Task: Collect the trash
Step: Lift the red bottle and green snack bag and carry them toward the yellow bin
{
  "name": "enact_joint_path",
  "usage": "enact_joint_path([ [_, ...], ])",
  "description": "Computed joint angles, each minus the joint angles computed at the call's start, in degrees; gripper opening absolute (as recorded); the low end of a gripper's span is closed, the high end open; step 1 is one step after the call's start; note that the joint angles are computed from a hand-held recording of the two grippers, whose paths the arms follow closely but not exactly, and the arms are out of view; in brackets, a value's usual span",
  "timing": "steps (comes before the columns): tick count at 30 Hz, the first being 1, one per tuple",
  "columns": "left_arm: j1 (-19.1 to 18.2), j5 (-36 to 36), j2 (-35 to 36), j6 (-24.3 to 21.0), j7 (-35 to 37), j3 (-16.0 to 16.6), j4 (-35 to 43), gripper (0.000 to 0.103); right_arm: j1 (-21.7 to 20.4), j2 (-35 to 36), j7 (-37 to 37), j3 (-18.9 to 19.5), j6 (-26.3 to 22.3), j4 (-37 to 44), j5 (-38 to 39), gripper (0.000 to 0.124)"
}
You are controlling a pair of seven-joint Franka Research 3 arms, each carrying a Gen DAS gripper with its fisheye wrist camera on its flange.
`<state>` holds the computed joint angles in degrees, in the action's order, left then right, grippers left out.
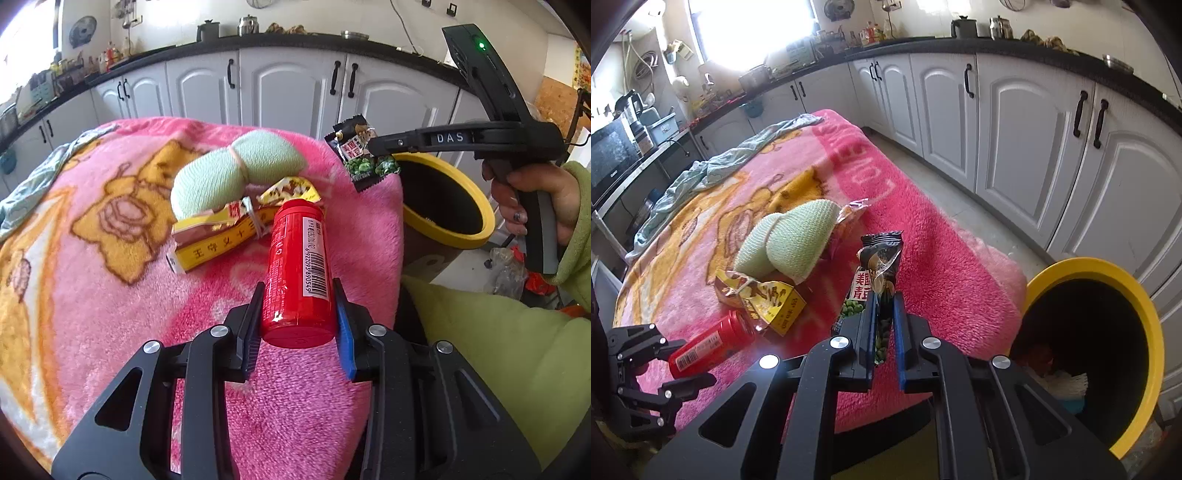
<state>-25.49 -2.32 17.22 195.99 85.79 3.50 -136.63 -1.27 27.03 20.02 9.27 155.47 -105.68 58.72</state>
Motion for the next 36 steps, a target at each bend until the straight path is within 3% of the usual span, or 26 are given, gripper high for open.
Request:
enact_joint_path([
  [12,-3.9,-6.5,-1.3,1.4,4.0,2.0,0.0,0.027,-0.8,-6.0,-7.5,-1.0,-3.0,-4.4,7.1,0.009],
  [22,-2.3,-8.6,-1.6,2.2,5.0,-0.1,1.6,0.027,-0.1,-9.5,-11.2,-3.7,-4.8,-7.0,11.6,0.009],
  [36,-5.8,-12.7,-1.4,1.8,8.5,1.5,5.4,0.027,-0.1,-14.3,-15.0,-6.7,-6.7,-10.9,17.2,0.009],
])
